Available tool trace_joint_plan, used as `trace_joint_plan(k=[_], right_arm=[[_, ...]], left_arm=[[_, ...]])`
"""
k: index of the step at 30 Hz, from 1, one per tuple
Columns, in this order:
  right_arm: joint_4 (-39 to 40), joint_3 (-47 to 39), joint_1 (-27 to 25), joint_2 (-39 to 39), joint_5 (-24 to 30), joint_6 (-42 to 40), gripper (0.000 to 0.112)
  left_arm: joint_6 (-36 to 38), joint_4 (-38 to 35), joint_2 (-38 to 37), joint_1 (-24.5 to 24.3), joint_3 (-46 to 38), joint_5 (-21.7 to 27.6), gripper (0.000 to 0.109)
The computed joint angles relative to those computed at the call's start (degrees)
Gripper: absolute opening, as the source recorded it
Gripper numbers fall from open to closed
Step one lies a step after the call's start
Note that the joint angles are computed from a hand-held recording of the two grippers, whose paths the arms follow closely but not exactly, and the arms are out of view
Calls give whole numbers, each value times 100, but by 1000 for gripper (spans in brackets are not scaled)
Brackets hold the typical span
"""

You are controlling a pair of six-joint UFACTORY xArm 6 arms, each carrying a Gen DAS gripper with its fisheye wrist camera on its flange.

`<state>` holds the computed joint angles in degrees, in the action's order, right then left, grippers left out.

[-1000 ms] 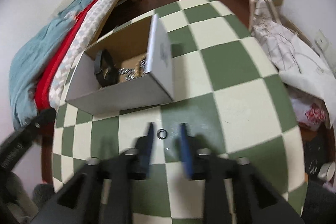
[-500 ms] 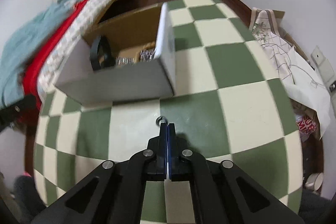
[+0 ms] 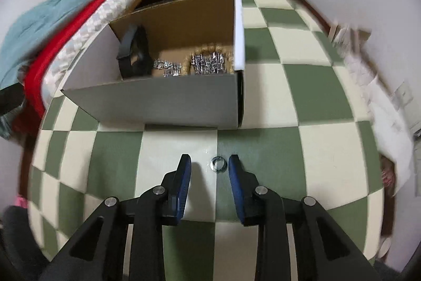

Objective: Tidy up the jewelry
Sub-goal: 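Carry both black rings over the white box, lower them in and open both grippers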

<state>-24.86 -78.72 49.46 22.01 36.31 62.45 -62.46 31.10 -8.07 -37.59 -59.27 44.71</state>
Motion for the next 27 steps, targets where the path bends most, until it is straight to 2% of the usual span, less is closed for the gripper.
trace_joint_plan(k=[1, 4, 9, 11, 14, 16, 19, 21, 24, 27], right_arm=[[-89, -35, 22, 24, 56, 48, 13], [-29, 238, -30, -142, -230, 194, 13], [-322, 1076, -218, -1042, -947, 998, 13], [-334, 1094, -315, -1241, -1147, 1036, 13], [247, 722, -475, -1137, -1337, 363, 13], [838, 234, -577, -817, -1263, -388, 13], [1612, -691, -714, -134, -849, -1404, 13], [2416, -1353, -809, 380, -526, -2171, 13], [2999, -2206, -917, 1006, -59, -2742, 13], [3457, -2761, -1014, 1441, 112, -2986, 14]], left_arm=[[-2, -13, -5, 10, 13, -1, 10], [-1, -5, -37, 32, 30, -17, 10], [124, -60, -3, 88, -118, -133, 10], [311, -187, 152, 145, -320, -240, 10], [942, -708, 590, 283, -779, -360, 10], [1345, -988, 990, 379, -1186, -288, 10], [1779, -1362, 1438, 499, -1630, -143, 10], [1948, -1549, 1679, 579, -1870, -25, 10], [2174, -1848, 1945, 677, -2159, 181, 11], [2124, -1932, 2013, 736, -2212, 187, 14]])
